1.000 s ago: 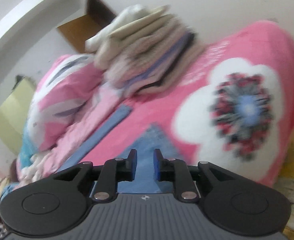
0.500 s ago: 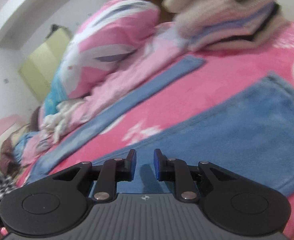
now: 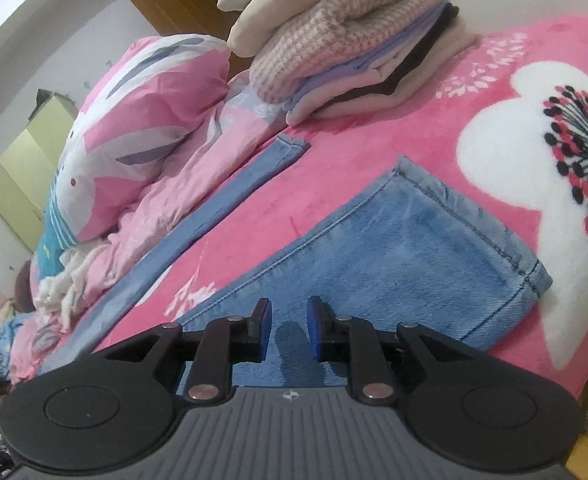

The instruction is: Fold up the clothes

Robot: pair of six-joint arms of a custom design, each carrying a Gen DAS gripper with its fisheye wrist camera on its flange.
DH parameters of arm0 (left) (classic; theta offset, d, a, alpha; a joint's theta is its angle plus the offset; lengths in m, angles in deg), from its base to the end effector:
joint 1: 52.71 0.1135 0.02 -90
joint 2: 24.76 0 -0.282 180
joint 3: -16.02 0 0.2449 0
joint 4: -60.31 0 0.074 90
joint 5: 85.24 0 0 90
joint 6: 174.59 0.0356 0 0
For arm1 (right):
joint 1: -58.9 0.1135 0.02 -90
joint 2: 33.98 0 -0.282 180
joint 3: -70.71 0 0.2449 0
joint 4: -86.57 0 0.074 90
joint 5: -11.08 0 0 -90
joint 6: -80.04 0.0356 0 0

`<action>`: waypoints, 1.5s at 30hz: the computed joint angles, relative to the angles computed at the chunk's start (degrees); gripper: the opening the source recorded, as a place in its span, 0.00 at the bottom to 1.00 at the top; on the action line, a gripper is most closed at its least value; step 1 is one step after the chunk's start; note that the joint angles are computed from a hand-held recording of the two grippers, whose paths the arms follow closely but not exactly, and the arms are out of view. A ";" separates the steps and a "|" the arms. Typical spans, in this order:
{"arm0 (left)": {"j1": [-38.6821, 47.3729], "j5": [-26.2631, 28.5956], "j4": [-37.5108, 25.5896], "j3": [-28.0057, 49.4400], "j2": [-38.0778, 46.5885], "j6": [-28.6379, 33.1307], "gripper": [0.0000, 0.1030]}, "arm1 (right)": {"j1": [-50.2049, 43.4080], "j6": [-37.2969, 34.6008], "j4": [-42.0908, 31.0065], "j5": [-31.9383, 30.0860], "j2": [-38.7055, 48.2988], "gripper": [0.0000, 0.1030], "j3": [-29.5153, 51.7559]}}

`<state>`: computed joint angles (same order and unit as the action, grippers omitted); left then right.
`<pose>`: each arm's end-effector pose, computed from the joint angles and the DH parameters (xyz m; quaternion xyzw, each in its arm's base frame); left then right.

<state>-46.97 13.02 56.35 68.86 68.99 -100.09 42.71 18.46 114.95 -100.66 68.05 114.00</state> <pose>0.2999 0.0250 0.1575 -0.1426 0.9104 -0.0988 0.3757 0.2901 -0.0705 0.1258 0.2366 0.8239 0.2147 0.4681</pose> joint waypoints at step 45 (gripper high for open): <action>2.48 2.31 0.58 -0.47 -0.57 -3.26 1.00 | 33.29 -24.61 -27.25 7.38 -17.34 0.35 1.52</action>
<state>-44.50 15.32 56.93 68.40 68.42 -103.35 76.01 -6.15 87.70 -93.27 50.71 115.52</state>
